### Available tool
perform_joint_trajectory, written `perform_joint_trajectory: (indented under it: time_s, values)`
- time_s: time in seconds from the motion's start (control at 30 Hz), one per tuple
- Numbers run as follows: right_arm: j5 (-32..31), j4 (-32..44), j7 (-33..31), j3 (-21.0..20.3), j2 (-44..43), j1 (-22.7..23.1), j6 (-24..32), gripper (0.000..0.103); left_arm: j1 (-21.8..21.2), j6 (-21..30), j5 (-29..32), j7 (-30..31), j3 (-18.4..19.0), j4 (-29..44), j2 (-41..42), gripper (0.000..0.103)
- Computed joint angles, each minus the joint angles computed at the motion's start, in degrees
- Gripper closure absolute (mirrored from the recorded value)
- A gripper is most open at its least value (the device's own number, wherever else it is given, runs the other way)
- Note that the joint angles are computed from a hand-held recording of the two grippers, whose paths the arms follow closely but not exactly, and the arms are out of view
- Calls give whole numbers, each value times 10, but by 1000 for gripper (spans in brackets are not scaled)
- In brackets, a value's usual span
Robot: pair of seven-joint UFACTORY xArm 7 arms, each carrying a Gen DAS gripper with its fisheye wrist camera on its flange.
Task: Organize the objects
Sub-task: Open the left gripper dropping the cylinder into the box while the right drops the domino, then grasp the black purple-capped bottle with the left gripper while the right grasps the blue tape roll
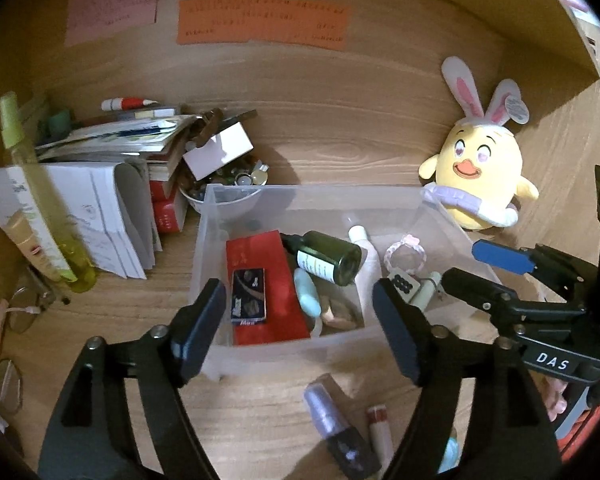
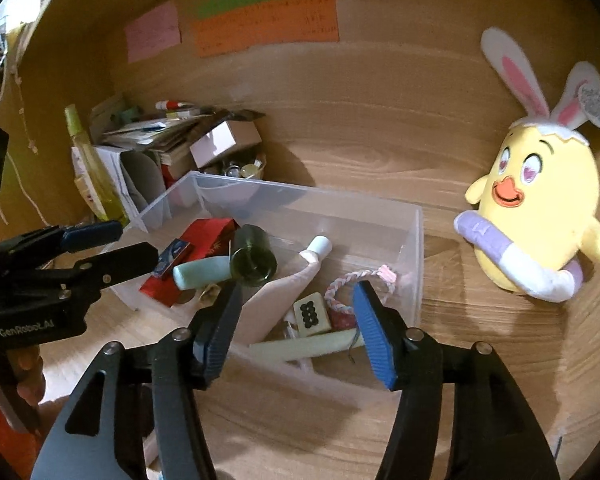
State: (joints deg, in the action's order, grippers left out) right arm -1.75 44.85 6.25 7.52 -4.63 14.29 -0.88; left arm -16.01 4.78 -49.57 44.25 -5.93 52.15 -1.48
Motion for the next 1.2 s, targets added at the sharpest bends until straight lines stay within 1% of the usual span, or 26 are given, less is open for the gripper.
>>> perform_joint_trajectory:
  time_s: [0.07,0.1,0.13,0.17,0.23,0.3,0.33,0.37,0.4,0.43,0.47,0.5,0.57,0.7,0.77,0.83,1.0,1.07,1.13,1.2]
  values:
    - [34,-13,-32,-18,-12,24,-2,47,-1,1,-1,-1,1,-12,-11,20]
    - [52,-21,-48,-28,-19,37,-4,45,-3,5,-8,4,4,-17,-16,19]
    - [65,-30,-57,-33,-27,46,-8,39,-6,7,-14,7,7,-21,-20,19]
    - [70,-38,-61,-35,-33,49,-13,36,-8,10,-16,8,10,-28,-25,19]
    - [78,-55,-65,-39,-48,57,-16,36,-13,11,-18,10,16,-39,-33,19]
    - [106,-69,-89,-71,-60,97,-15,36,-18,12,-17,12,22,-51,-40,19]
    - [114,-72,-95,-77,-63,106,-13,36,-21,12,-15,14,25,-57,-44,19]
    - [132,-80,-105,-94,-70,128,-10,36,-24,11,-15,15,27,-64,-47,19]
    - [152,-84,-121,-114,-74,154,-7,36,-26,10,-11,13,30,-70,-49,19]
    - [185,-90,-150,-152,-81,201,-3,36,-28,10,-8,11,32,-76,-51,19]
    - [215,-96,-174,-176,-86,234,2,36,-30,11,-3,8,34,-81,-53,19]
    - [229,-99,-185,-181,-88,243,6,36,-30,11,6,0,34,-87,-53,19]
    - [242,-108,-191,-164,-89,235,15,36,-31,15,21,-13,36,-96,-52,19]
    - [257,-119,-195,-126,-84,211,25,36,-33,36,23,-19,39,-103,-45,19]
    - [246,-123,-182,-95,-79,186,32,36,-29,39,35,-31,34,-109,-42,19]
    - [237,-130,-170,-75,-78,169,35,36,-27,44,41,-38,31,-113,-40,19]
    - [272,-138,-197,-83,-80,192,49,36,-21,54,58,-50,27,-122,-42,19]
    - [266,-143,-191,-68,-81,180,49,36,-20,51,66,-51,27,-127,-44,18]
    - [231,-148,-161,-38,-82,147,47,36,-16,49,87,-66,26,-131,-46,18]
    - [226,-151,-155,-41,-84,149,45,36,-12,42,108,-82,26,-138,-47,18]
